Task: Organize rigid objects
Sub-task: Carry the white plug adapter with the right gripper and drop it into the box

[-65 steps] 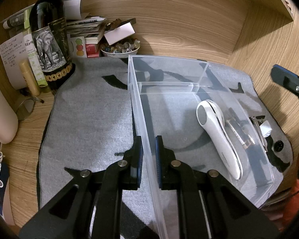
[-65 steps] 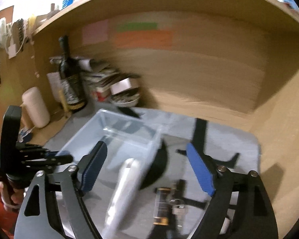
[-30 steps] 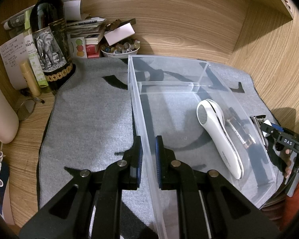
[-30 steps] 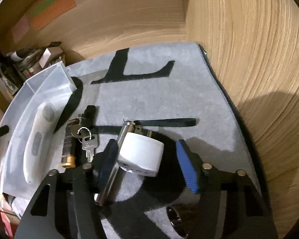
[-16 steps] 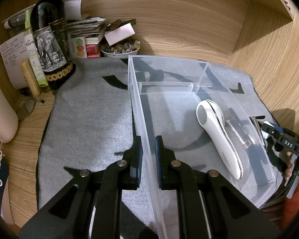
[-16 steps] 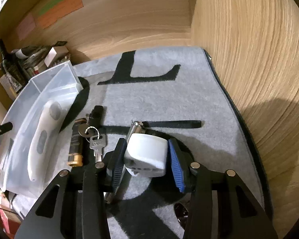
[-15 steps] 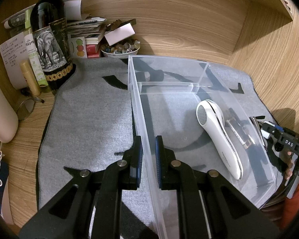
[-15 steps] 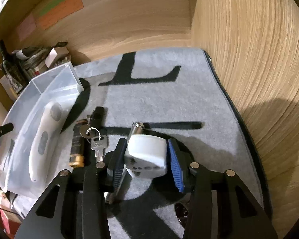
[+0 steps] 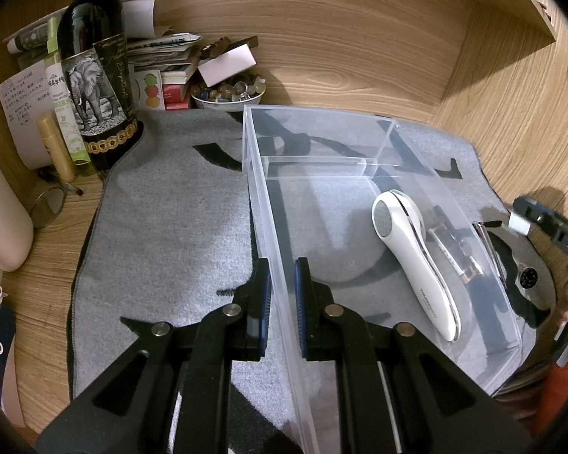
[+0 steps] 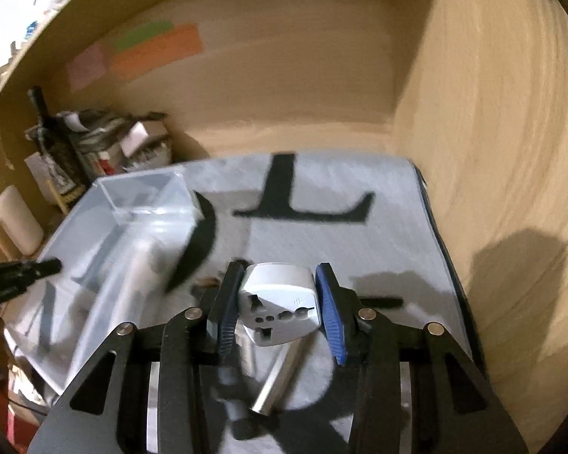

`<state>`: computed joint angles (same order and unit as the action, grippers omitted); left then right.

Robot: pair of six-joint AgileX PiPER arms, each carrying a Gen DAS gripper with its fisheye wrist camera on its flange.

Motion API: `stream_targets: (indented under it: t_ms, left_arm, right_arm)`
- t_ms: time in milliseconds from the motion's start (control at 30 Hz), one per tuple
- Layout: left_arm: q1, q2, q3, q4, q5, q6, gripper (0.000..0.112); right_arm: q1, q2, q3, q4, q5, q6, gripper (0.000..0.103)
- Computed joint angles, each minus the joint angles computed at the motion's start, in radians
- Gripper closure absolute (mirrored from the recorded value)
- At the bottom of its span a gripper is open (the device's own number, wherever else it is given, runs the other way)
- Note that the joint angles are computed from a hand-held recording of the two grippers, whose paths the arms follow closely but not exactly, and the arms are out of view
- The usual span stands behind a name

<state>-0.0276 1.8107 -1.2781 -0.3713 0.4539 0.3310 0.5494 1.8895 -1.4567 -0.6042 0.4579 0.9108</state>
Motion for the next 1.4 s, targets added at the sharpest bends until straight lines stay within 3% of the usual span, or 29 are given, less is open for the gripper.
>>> stream_targets:
  t_ms: [300, 600, 1100, 1400]
  left_arm:
    - [-0.003, 0.003, -0.003, -0.005, -0.001, 0.001, 0.101]
    - [-0.003, 0.005, -0.002, -0.018, -0.003, 0.017, 0.101]
    - [0.001, 0.004, 0.001, -0.03, -0.003, 0.036, 0.101]
    - [0.001, 0.004, 0.002, -0.03, -0.004, 0.036, 0.101]
  right_arm:
    - [0.082, 0.032, -0.146, 0.027, -0.018, -0.118, 0.067]
    - [0.138, 0.144, -0.34, 0.215, 0.003, -0.381, 0.067]
    - [0.155, 0.344, -0.623, 0.498, 0.212, -0.711, 0.067]
    - [0.153, 0.415, -0.73, 0.553, 0.339, -0.798, 0.067]
